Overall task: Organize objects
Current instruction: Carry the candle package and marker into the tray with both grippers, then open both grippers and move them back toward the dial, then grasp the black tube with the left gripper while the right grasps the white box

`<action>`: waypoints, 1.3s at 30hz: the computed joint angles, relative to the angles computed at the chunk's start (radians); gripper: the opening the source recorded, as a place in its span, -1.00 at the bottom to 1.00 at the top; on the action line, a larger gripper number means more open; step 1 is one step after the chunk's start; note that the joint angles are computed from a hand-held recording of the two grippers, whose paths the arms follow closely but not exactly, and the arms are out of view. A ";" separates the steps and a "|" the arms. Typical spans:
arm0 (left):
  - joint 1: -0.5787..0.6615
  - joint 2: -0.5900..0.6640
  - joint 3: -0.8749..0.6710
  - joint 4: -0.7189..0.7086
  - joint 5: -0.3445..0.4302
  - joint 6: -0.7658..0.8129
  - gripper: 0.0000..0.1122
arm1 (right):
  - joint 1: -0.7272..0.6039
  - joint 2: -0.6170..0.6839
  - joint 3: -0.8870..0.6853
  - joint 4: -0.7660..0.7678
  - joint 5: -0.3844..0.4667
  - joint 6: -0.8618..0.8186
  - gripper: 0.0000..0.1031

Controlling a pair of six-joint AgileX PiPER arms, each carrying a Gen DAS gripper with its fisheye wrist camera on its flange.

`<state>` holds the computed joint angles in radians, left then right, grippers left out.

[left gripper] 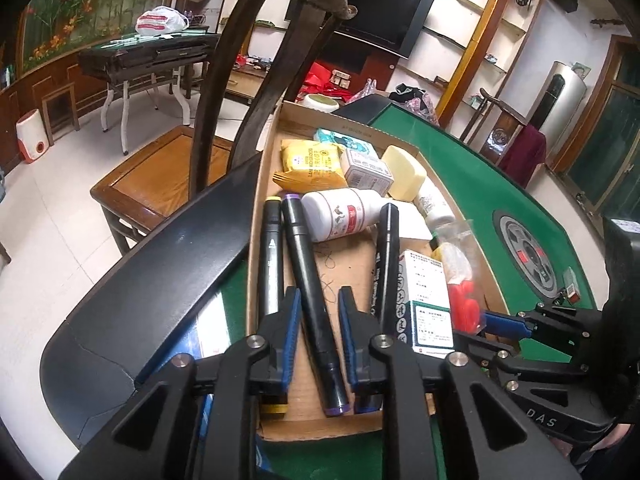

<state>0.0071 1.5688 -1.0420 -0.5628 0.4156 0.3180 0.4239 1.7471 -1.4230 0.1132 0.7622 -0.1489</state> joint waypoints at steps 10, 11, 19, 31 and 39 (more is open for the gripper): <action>-0.019 -0.068 0.023 0.038 -0.012 -0.052 0.00 | -0.083 -0.131 0.094 0.121 -0.034 -0.058 -0.24; -0.019 -0.073 0.023 0.041 -0.011 -0.056 0.02 | -0.102 -0.144 0.101 0.137 -0.034 -0.068 -0.20; -0.109 -0.089 -0.019 0.161 0.017 -0.180 0.03 | -0.367 -0.259 0.190 0.294 -0.028 -0.174 0.00; -0.428 0.206 -0.478 0.258 0.259 -0.256 0.06 | -0.914 -0.220 0.140 0.385 -0.022 -0.120 0.04; -0.683 0.680 -1.216 0.350 0.564 -0.199 0.20 | -1.092 -0.169 0.087 0.469 0.058 -0.033 0.07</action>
<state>-0.6757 2.2490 -2.2580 -0.2126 0.9791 0.1194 -0.6682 1.5780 -1.3364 0.5821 0.8205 -0.1818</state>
